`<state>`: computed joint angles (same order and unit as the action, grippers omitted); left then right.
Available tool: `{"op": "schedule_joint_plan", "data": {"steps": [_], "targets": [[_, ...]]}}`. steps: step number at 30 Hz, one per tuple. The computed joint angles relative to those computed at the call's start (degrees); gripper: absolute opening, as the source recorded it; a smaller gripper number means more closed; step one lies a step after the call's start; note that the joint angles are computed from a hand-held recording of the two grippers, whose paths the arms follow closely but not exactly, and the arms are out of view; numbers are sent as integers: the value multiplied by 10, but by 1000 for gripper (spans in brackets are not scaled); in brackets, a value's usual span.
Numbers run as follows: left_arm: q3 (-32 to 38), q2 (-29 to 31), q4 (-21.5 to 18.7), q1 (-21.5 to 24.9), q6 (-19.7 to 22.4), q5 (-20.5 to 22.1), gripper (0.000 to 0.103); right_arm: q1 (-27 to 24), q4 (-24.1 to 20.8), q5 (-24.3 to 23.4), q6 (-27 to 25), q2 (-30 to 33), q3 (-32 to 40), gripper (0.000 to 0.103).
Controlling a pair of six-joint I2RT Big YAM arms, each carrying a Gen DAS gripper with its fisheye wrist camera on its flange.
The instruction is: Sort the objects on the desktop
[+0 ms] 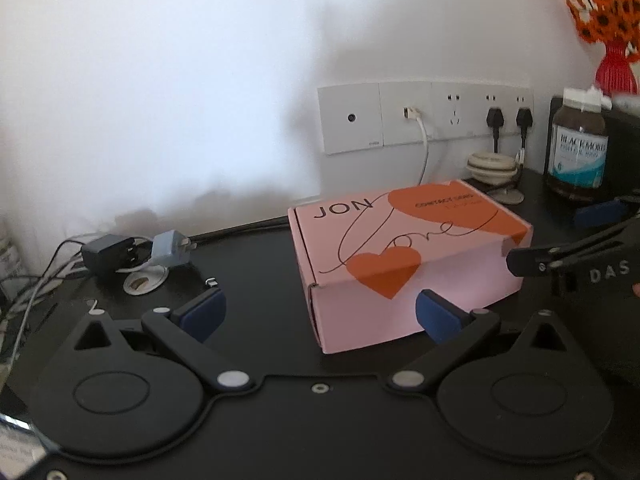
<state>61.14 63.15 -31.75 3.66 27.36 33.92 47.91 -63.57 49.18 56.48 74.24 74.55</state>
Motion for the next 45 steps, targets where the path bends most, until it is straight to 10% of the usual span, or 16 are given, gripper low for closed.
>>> {"op": "schedule_joint_plan", "data": {"steps": [3, 12, 32, 45], "targets": [[-8, -7, 8, 8, -35, -5, 103, -1, -30, -8, 30, 3, 15, 102], [-30, -20, 53, 7, -34, -21, 103, -14, 97, -68, 20, -56, -56, 102], [-51, -125, -70, 63, 64, 32, 103, 87, -47, -11, 141, -62, -23, 102], [-73, -191, -186, 192, 157, 142, 103, 198, -161, 31, 287, -43, 1, 102]]}}
